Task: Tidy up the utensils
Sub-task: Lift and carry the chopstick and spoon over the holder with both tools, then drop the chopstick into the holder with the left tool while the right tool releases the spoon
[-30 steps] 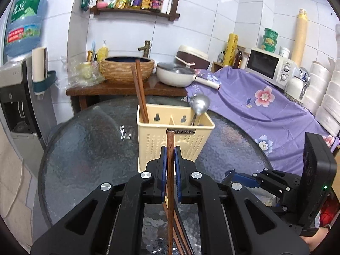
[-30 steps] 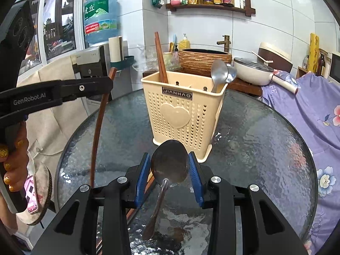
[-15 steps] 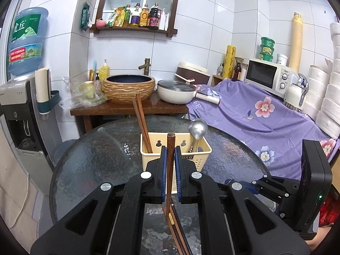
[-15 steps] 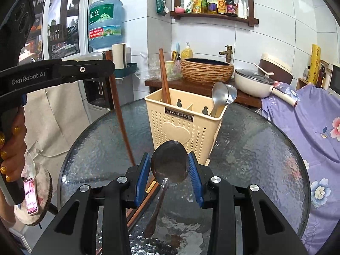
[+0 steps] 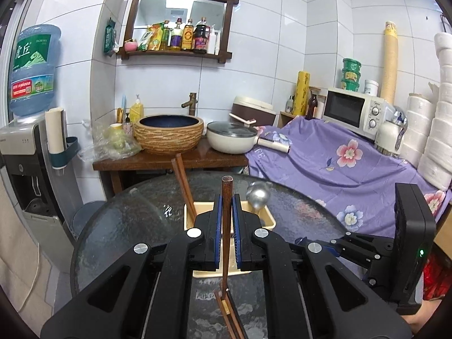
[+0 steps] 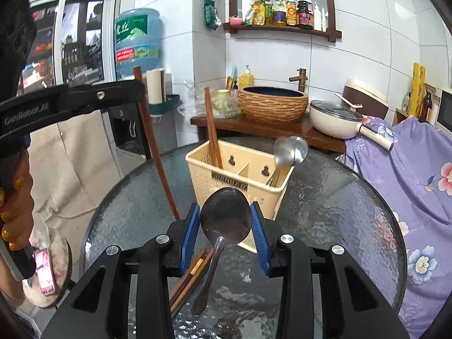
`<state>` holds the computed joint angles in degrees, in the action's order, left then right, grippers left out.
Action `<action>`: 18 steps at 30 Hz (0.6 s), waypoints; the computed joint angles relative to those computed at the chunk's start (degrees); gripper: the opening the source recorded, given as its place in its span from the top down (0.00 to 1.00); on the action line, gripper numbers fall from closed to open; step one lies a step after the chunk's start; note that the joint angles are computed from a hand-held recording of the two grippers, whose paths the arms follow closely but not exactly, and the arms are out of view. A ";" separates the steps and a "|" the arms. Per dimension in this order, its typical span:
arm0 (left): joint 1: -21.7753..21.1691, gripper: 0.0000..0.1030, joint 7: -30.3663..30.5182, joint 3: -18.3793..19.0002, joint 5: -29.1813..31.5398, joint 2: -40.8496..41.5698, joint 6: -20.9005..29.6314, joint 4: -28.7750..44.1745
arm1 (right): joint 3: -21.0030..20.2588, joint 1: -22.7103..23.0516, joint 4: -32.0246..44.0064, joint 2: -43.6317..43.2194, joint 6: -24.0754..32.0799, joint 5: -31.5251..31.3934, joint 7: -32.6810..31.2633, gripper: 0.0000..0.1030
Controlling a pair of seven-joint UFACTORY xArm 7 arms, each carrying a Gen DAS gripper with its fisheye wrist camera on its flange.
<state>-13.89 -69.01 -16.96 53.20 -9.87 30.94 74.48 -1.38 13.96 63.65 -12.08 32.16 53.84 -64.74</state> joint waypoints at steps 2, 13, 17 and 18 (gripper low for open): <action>-0.18 0.93 1.93 0.58 -1.75 0.07 -0.64 1.27 | -0.12 -0.16 1.82 0.39 1.01 -0.31 0.84 0.66; -1.54 0.93 16.11 2.85 -13.48 6.02 2.55 18.22 | 1.73 -0.73 14.39 5.16 -2.07 -1.98 3.06 0.66; -3.94 0.93 13.98 4.33 -7.37 10.95 8.27 28.00 | 3.43 -0.75 19.54 8.57 -6.72 -2.66 3.01 0.66; -4.65 0.93 13.74 5.04 -6.60 12.04 9.21 29.86 | 3.85 -0.98 20.61 9.43 -7.31 -3.43 3.73 0.66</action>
<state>-18.54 -55.27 -11.92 46.60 2.16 40.15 104.34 2.46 12.98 84.26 -2.65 24.86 50.41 -61.02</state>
